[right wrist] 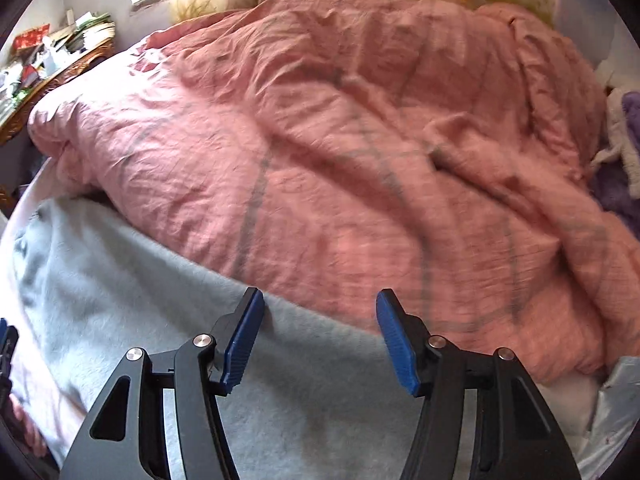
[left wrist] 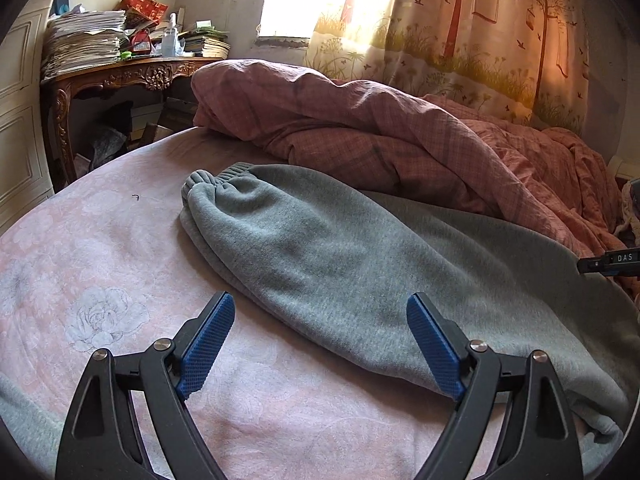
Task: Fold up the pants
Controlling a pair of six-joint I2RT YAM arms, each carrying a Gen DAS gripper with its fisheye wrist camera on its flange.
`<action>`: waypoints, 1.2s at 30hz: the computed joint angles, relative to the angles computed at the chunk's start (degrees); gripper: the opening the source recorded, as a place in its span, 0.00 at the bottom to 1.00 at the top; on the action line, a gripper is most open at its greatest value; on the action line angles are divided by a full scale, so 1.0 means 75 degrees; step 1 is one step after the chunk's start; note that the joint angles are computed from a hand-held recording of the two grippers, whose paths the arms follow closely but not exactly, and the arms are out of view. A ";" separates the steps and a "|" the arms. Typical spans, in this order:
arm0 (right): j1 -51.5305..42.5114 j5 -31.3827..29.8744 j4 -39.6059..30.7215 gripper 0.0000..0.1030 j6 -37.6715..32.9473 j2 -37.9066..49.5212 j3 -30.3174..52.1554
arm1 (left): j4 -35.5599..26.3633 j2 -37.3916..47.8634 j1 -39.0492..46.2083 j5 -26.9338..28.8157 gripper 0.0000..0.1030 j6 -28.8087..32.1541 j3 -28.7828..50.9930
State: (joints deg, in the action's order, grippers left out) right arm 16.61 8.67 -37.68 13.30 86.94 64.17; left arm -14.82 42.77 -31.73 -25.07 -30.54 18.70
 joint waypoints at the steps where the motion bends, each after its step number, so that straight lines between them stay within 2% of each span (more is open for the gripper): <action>1: -0.0021 -0.0084 0.0072 0.59 -0.0115 -0.0069 -0.0104 | -0.0017 -0.0033 0.0034 0.0033 0.84 0.0008 -0.0009; 3: 0.0107 0.0075 0.0220 0.58 -0.0508 -0.0229 -0.0322 | -0.0036 -0.0048 0.0054 0.0048 0.84 0.0034 -0.0001; 4: 0.0194 0.0232 0.0233 0.54 -0.0680 -0.0246 -0.0366 | -0.0042 -0.0049 0.0057 0.0056 0.84 0.0040 0.0004; 5: 0.0292 0.0483 0.0154 0.33 -0.0783 -0.0167 -0.0327 | -0.0053 -0.0078 0.0066 0.0078 0.84 0.0084 0.0000; 8: 0.0505 0.0853 -0.0083 0.13 -0.0847 -0.0131 -0.0248 | -0.0042 -0.0097 -0.0001 0.0031 0.84 0.0160 -0.0003; 11: 0.0880 0.1099 -0.0141 0.07 -0.0757 -0.0772 -0.0520 | -0.0172 -0.0250 -0.0107 -0.0039 0.84 0.0125 0.0016; 13: 0.1216 0.1231 -0.0192 0.07 -0.0539 -0.1372 -0.0852 | -0.0486 -0.0722 -0.0335 -0.0132 0.84 0.0039 0.0023; 18: 0.3008 0.2522 -0.0809 0.06 0.0724 -0.3051 -0.1695 | -0.1733 -0.2312 -0.1625 -0.0951 0.84 -0.0234 0.0317; 20: 0.4330 0.3329 -0.1342 0.06 0.1789 -0.3834 -0.1992 | -0.2022 -0.2666 -0.1965 -0.0931 0.84 -0.0353 0.0460; 21: 0.5073 0.3838 -0.1700 0.06 0.2436 -0.4123 -0.2067 | -0.2062 -0.2826 -0.1922 -0.0603 0.84 -0.0338 0.0489; 24: 0.6759 0.4810 -0.2672 0.06 0.4250 -0.4375 -0.2118 | -0.1744 -0.3236 -0.0852 0.1818 0.84 -0.0305 0.0364; 25: 0.7442 0.5110 -0.3094 0.06 0.5026 -0.4370 -0.2135 | -0.1539 -0.3254 -0.0293 0.2890 0.84 -0.0395 0.0265; 26: 0.8198 0.5445 -0.3580 0.06 0.5924 -0.4262 -0.2147 | -0.1329 -0.3252 0.0268 0.4043 0.84 -0.0580 0.0129; 28: 0.9532 0.5833 -0.4606 0.06 0.7926 -0.3619 -0.2130 | -0.0818 -0.2964 0.0838 0.5474 0.84 -0.0890 -0.0077; 30: 1.0494 0.5900 -0.5245 0.06 0.9462 -0.3048 -0.2179 | -0.0454 -0.2334 0.0805 0.5952 0.81 -0.1024 -0.0079; 32: 1.1546 0.5809 -0.5875 0.06 1.1105 -0.2284 -0.2188 | -0.0207 -0.1706 0.0565 0.5945 0.76 -0.1200 0.0009; 36: 1.2507 0.5327 -0.5685 0.06 1.2506 -0.1335 -0.2326 | -0.0116 -0.0735 0.0331 0.5919 0.72 -0.1613 0.0406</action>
